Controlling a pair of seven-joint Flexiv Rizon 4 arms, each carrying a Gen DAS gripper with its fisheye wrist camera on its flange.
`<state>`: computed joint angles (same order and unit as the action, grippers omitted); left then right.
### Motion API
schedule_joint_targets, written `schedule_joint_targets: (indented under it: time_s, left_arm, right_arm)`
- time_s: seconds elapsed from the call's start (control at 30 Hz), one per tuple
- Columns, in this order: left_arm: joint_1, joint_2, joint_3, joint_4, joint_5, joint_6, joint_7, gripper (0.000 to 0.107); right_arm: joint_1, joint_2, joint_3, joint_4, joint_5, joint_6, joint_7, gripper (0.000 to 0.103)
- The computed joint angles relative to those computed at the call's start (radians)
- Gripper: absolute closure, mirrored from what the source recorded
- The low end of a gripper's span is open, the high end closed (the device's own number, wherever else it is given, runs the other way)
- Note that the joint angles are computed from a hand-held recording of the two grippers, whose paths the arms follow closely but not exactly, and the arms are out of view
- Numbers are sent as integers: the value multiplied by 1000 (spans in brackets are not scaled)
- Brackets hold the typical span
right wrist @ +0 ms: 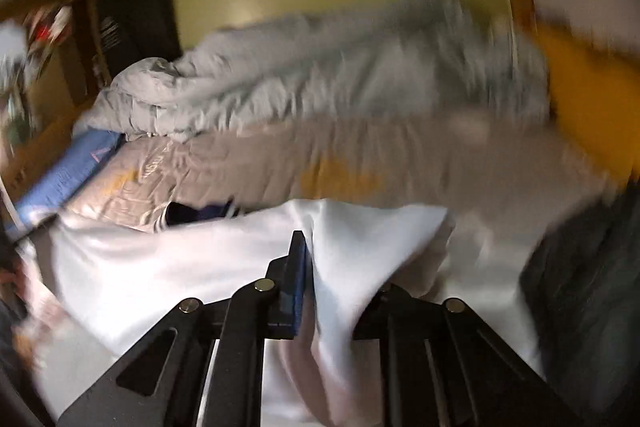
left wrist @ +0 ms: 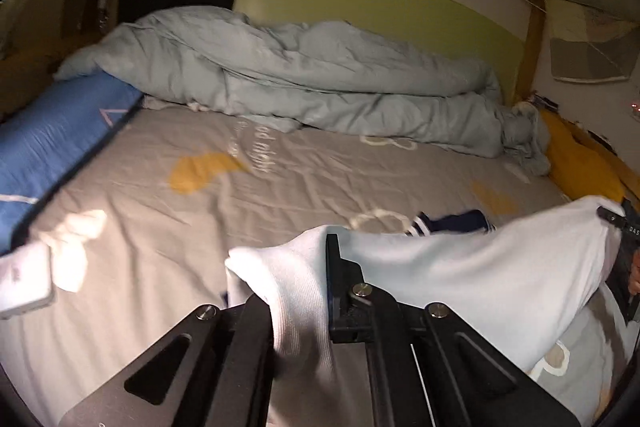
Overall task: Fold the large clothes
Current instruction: 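Lift the white hem with both grippers and fold it over the navy sleeves, then release the hem and open both grippers above the folded jacket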
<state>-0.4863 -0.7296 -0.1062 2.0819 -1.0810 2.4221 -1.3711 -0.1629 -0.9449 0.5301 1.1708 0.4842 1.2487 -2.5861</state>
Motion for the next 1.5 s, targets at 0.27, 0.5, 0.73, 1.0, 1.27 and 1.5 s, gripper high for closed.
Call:
schedule_joint_targets:
  time_s: [0.27,0.5,0.73,1.0,1.27,1.5]
  left_arm:
    - [-5,-87,30,-101,-98,-97,138,103]
    - [-37,-135,-31,-189,-313,62,346,54]
    - [-33,-94,-99,-156,-315,239,307,18]
    - [-82,-72,-164,-163,-305,375,324,4]
    - [-131,-103,-211,-217,-267,431,376,4]
    - [-96,-118,-236,-222,-161,230,315,48]
  right_arm:
    - [231,-122,-303,-106,-214,8,308,82]
    - [248,-108,-385,-36,-284,128,484,46]
    - [120,-16,-198,120,-302,259,430,4]
    - [-14,54,7,290,-360,410,397,1]
    - [-179,54,207,437,-480,447,398,1]
    - [-297,20,357,515,-631,340,386,1]
